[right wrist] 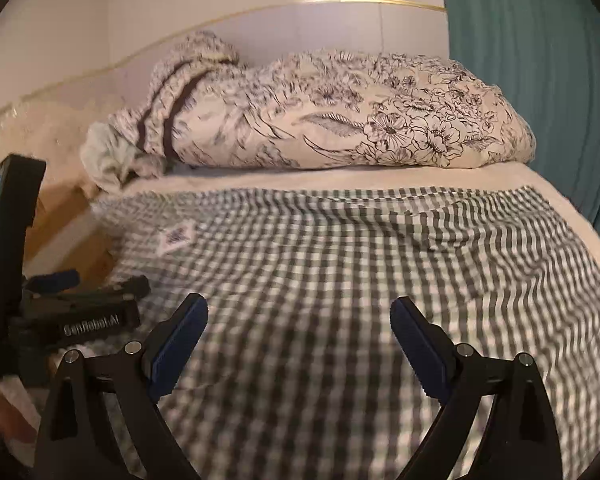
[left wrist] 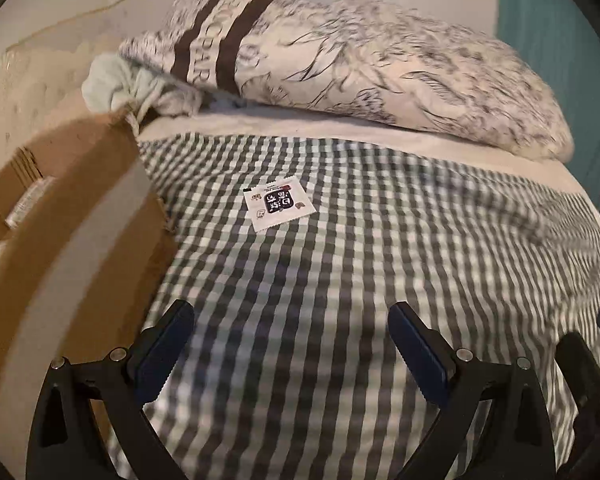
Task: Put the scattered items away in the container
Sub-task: 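Withdraw both grippers from the box toward the small printed card, then grasp the small printed card with the left gripper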
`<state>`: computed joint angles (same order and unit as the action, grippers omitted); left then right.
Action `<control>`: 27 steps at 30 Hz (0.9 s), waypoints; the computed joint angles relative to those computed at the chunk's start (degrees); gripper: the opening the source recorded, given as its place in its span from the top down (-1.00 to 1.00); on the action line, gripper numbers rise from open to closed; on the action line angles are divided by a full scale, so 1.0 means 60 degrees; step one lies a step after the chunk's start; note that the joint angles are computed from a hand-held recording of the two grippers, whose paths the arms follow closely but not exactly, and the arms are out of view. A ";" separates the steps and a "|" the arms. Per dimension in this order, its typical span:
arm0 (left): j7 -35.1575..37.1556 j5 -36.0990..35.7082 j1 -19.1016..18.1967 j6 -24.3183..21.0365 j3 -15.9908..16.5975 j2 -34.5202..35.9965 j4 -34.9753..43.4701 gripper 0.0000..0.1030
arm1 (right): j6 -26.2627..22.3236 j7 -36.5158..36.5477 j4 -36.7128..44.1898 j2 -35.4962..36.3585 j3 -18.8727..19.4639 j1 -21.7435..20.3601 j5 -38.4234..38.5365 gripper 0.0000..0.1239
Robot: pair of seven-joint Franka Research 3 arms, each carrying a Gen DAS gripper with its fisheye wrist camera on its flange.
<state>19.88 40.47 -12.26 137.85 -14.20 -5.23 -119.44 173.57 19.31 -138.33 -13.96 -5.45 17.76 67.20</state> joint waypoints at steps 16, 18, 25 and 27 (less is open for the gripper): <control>0.0323 0.0908 -0.0018 -0.0591 0.1082 0.3278 0.3004 -0.94 | -0.0603 -0.2250 0.2586 0.2649 0.1034 -0.1100 0.2318 -0.50; 0.0527 0.0612 0.0062 -0.0385 0.1153 0.3468 0.3128 -0.92 | -0.0775 -0.2279 0.2634 0.2782 0.1121 -0.1189 0.2322 -0.50; 0.1154 0.0198 0.0041 0.0070 0.1263 0.3432 0.3020 0.63 | -0.0910 -0.2543 0.2511 0.2661 0.1296 -0.1312 0.2409 -0.50; 0.1492 0.0018 0.0030 0.0066 0.1174 0.3283 0.2885 0.84 | -0.0963 -0.2457 0.2407 0.2523 0.1269 -0.1296 0.2340 -0.50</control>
<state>28.83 40.58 -12.07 138.25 -7.15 14.47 -102.12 167.79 4.57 -123.89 1.18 2.16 9.98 81.24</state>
